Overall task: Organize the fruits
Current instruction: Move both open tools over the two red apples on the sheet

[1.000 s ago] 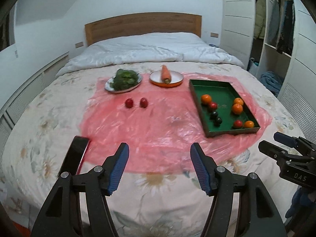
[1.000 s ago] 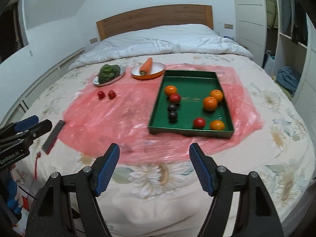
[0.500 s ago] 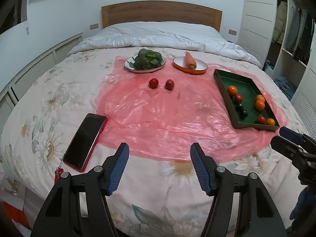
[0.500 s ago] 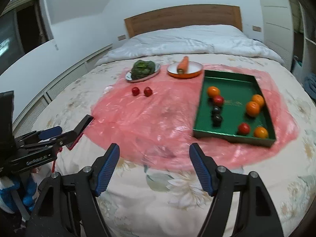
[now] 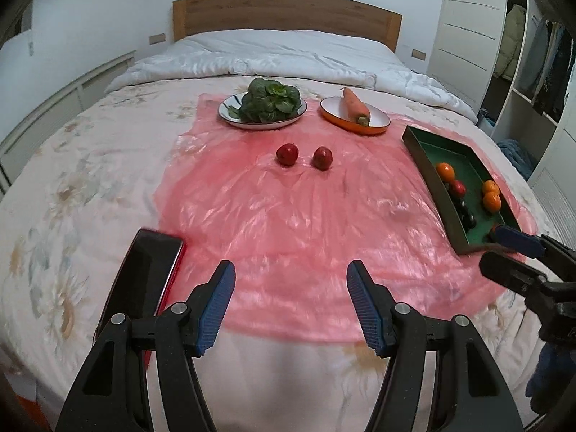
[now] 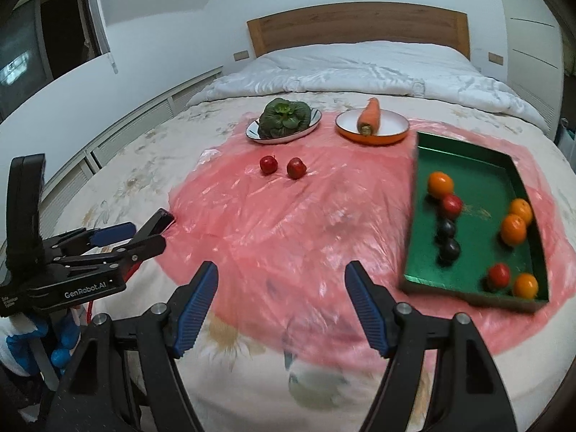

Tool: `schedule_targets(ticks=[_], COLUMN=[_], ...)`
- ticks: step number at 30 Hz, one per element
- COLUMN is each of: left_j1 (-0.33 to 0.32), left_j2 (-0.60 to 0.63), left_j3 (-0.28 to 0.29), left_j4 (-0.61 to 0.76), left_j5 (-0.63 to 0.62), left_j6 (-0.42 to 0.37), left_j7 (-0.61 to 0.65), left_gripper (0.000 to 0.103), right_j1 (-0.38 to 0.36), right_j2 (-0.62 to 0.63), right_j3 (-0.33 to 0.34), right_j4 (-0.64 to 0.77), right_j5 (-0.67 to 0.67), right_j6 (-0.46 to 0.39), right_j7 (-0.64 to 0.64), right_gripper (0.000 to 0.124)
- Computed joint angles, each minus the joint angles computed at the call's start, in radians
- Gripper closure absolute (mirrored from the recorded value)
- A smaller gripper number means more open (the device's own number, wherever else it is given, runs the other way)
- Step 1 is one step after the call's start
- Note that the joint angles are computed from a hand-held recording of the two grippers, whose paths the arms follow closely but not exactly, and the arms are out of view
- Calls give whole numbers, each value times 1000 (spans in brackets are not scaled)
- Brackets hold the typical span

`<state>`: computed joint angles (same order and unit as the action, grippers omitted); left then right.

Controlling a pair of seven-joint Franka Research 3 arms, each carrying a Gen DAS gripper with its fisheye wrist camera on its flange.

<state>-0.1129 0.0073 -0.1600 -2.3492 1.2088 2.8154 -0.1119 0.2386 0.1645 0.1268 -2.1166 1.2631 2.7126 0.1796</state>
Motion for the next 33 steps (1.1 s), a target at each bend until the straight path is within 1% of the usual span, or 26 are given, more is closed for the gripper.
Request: schedule_targets(ticks=[3, 7, 12, 14, 15, 17, 19, 21, 22, 24, 27, 31, 33], left_j1=[24, 38, 42, 39, 46, 45, 61, 70, 78, 94, 95, 81, 77], left_j2=[48, 107, 196, 226, 251, 283, 328, 363, 386, 423, 474, 516, 538], left_j3=[27, 59, 97, 109, 107, 112, 97, 86, 76, 57, 50, 59, 59], left_j4=[44, 103, 194, 224, 247, 280, 328, 366, 392, 433, 496, 549, 574], left_j5=[7, 2, -63, -103, -145, -203, -287, -356, -395, -469, -544, -616, -656], left_j6=[60, 103, 145, 157, 167, 162, 155, 141, 127, 108, 73, 46, 36], left_j7=[24, 71, 176, 234, 290, 371, 490, 583, 636, 729, 842, 955, 1009], left_gripper=[45, 45, 47, 50, 51, 53, 58, 59, 62, 66, 66, 66, 66], right_j1=[10, 5, -3, -5, -7, -6, -4, -4, 0, 11, 31, 58, 67], right_j2=[67, 151, 263, 308, 327, 369, 413, 457, 486, 529, 593, 683, 730], right_j3=[8, 30, 62, 73, 79, 84, 89, 94, 91, 85, 74, 57, 50], right_j4=[76, 173, 305, 361, 385, 438, 497, 557, 597, 655, 744, 875, 951], right_j5=[-40, -102, -190, -230, -252, -304, -360, -412, -446, -508, -604, -718, -767], right_j6=[-1, -10, -16, -16, -17, -21, -29, -44, -64, -75, -99, -137, -174], right_j7=[34, 89, 158, 188, 201, 234, 270, 301, 327, 368, 427, 488, 516], right_gripper=[21, 21, 21, 21, 21, 21, 22, 28, 38, 39, 39, 39, 39])
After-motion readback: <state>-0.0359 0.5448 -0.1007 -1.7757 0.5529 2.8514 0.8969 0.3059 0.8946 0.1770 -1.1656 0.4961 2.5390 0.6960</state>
